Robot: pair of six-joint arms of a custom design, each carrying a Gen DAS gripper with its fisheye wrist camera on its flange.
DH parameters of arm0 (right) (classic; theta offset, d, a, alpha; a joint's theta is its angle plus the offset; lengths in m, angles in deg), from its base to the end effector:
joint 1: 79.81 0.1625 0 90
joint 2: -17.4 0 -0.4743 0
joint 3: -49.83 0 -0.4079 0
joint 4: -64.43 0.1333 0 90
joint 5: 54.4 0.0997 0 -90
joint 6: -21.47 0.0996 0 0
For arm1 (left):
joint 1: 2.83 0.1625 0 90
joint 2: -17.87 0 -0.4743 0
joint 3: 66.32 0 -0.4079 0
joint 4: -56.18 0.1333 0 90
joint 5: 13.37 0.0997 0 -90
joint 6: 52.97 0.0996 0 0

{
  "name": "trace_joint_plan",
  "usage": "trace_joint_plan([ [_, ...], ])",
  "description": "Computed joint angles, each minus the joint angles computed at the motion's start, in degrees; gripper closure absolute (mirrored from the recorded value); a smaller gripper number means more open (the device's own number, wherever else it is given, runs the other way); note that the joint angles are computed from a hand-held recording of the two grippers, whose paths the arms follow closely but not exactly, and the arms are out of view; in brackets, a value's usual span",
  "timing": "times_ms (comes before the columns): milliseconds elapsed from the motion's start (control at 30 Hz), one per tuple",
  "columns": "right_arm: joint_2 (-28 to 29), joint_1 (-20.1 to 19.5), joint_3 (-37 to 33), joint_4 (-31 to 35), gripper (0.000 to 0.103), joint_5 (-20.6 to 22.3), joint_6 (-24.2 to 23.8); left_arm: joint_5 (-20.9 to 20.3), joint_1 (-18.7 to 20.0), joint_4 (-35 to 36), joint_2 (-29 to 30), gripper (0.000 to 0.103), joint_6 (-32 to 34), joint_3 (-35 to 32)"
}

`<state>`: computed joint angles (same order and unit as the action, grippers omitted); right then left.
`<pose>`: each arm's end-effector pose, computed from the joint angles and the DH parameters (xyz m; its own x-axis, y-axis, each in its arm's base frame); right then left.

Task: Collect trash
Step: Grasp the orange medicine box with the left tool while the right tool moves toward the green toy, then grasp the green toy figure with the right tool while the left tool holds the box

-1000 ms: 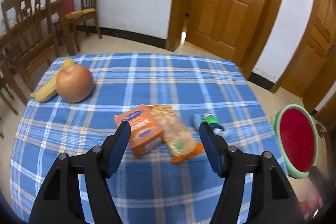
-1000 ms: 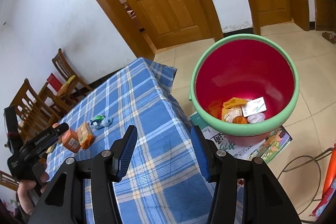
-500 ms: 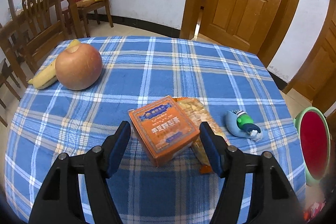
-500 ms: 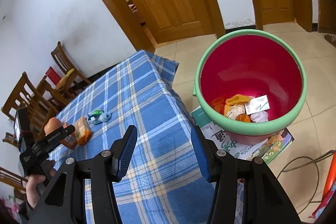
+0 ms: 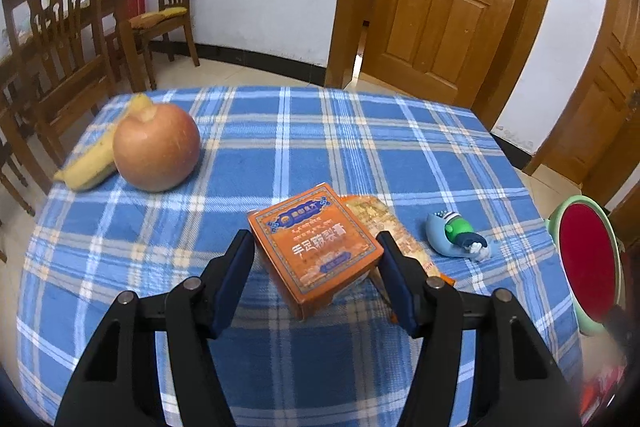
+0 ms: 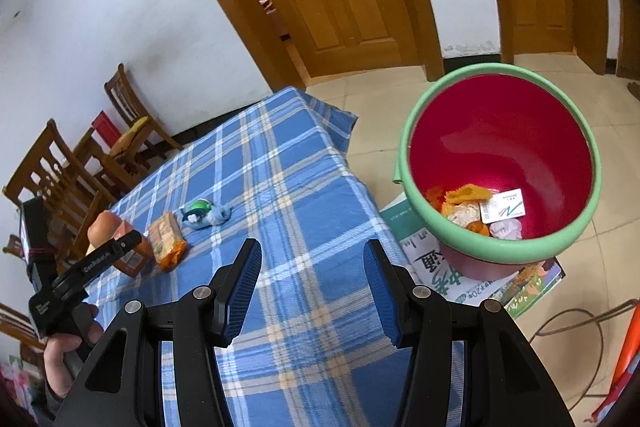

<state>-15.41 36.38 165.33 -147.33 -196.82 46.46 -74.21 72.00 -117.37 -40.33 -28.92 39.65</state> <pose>0.2987 -0.4841 0.0306 -0.8406 0.4566 0.2914 0.0138 0.5558 -0.8312 0.0039 -0.6806 0.2513 -0.7512 0.2767 -0.5992 0.5677 0.7340 -0.3728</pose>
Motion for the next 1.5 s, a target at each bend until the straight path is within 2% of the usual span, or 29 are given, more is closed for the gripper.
trace_joint_plan([
  [300,2.0,0.5,-5.9,4.4,0.048,0.6,-2.9,-1.5,1.1,2.0,-0.2,0.041,2.1,-2.9],
  [500,4.6,0.2,-11.7,8.4,0.048,2.6,-6.1,-2.7,2.4,2.1,0.0,0.041,1.9,-3.7],
  [800,8.3,-1.5,-20.3,13.1,0.049,5.1,-12.1,-4.2,3.6,3.3,0.0,0.041,1.0,-3.7],
  [967,9.4,-2.7,-23.5,17.6,0.049,6.3,-13.2,-4.7,3.8,3.9,-0.1,0.041,1.0,-3.7],
  [1167,10.6,-3.6,-26.4,21.4,0.049,6.5,-14.6,-4.5,3.8,4.4,-0.1,0.041,0.4,-3.7],
  [1500,12.4,-4.2,-29.6,22.3,0.049,4.9,-19.2,-4.6,3.9,4.8,-0.2,0.041,0.0,-3.7],
])
